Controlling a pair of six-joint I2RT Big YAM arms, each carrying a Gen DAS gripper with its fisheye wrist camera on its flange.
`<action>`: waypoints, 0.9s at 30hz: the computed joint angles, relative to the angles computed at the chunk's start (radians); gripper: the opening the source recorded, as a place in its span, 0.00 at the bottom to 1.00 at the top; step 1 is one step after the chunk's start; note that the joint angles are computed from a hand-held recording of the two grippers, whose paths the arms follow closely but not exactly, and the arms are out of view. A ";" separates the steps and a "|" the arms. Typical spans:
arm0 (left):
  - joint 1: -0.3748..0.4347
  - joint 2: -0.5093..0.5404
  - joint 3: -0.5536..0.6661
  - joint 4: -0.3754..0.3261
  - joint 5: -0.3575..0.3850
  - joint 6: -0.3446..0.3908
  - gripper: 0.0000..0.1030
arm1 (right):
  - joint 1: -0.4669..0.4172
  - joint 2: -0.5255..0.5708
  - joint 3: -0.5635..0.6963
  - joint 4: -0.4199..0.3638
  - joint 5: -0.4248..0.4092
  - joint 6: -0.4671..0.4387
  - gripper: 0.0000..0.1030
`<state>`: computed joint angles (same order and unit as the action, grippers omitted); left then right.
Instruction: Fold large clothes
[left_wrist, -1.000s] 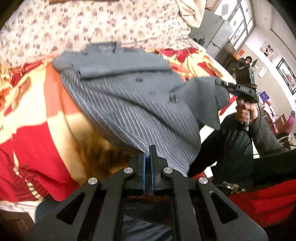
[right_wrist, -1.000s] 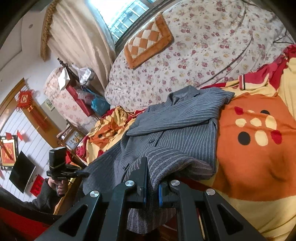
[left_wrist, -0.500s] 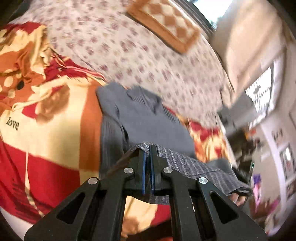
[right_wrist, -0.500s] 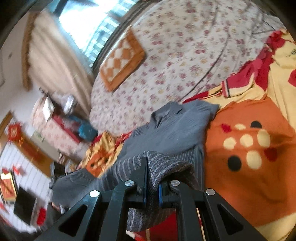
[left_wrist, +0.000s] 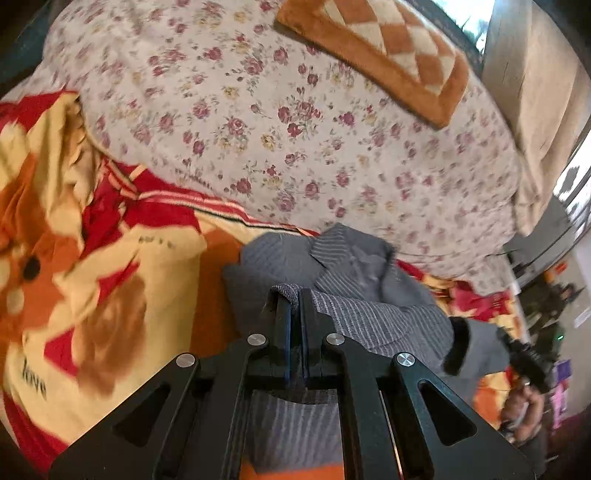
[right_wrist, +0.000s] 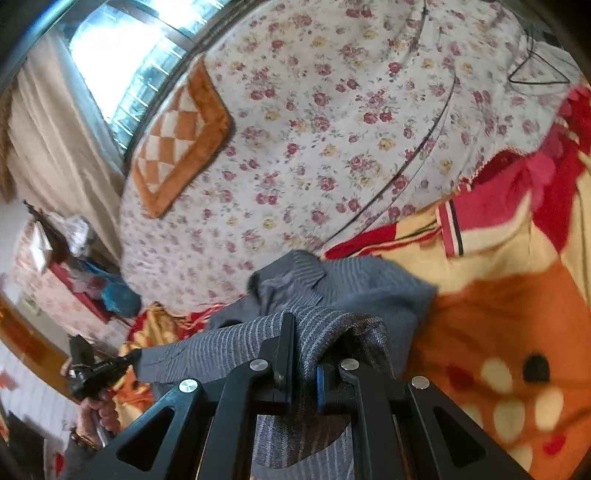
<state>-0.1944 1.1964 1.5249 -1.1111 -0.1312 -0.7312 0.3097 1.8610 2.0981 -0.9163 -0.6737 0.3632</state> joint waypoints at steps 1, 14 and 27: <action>0.012 0.025 0.009 0.002 0.002 0.013 0.02 | 0.002 0.032 0.037 -0.010 0.008 0.013 0.07; 0.109 0.225 0.013 0.024 0.045 0.077 0.11 | 0.012 0.321 0.384 -0.211 0.029 -0.002 0.18; 0.026 0.064 0.011 0.073 -0.123 0.004 0.44 | -0.054 0.024 -0.008 0.241 0.031 0.233 0.43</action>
<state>-0.1687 1.2606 1.5354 -1.0379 -0.2544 -0.7270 0.2561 1.8854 2.0900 -0.6754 -0.6429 0.5960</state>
